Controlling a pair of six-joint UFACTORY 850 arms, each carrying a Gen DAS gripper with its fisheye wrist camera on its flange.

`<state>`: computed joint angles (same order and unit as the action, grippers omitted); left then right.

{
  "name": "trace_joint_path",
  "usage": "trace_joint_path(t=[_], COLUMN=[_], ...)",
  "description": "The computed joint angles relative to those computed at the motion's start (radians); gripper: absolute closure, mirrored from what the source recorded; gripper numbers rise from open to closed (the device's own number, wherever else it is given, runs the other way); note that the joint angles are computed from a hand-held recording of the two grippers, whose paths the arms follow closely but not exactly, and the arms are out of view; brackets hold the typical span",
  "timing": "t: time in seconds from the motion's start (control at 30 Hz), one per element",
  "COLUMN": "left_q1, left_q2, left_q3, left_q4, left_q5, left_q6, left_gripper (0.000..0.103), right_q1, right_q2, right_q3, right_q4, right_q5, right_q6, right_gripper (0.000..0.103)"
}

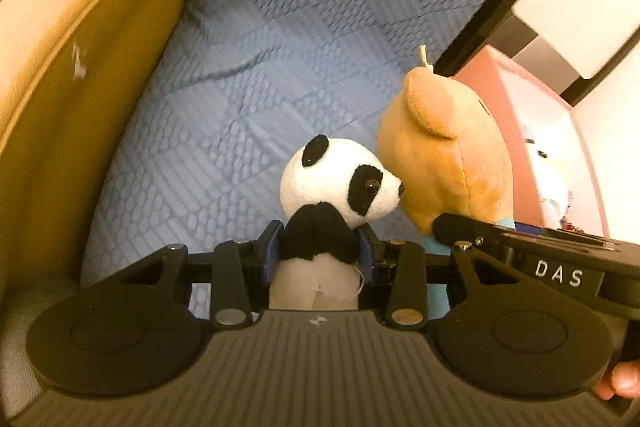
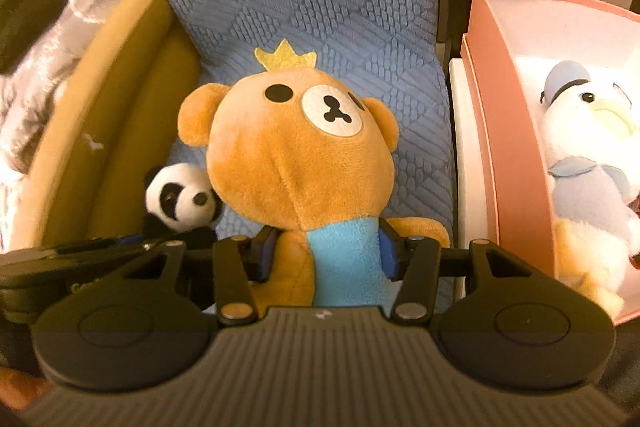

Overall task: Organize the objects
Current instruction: 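Carry the panda and bear toward the pink box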

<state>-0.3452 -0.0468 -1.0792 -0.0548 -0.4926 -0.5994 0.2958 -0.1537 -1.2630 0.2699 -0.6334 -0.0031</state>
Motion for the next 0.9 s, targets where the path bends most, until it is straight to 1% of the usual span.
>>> trace_joint_path(t=[0.13,0.27,0.53,0.9], left_q1=[-0.026,-0.056,-0.114,-0.2], left_q2=[0.002,-0.019,-0.061,-0.197], left_q3=[-0.039,-0.106,-0.238,-0.485], left_q4=[0.049,0.109,0.196,0.31], left_q5=[-0.018,-0.066,-0.128,-0.207], left_q6=[-0.059,-0.112,-0.209,-0.279], left_gripper=[0.058,0.058,0.058,0.058], right_q1=[-0.026,-0.052,-0.125,-0.231], right_q2=[0.036,0.063,0.079,0.081], right_q3=[0.005,-0.01,-0.088,-0.145], right_q4=[0.041,0.053,0.118,0.181], right_q5=[-0.01,-0.031,-0.083,-0.1], right_q6=[-0.02,-0.042,-0.129,-0.221], right_gripper=[0.05,0.05,0.05,0.05])
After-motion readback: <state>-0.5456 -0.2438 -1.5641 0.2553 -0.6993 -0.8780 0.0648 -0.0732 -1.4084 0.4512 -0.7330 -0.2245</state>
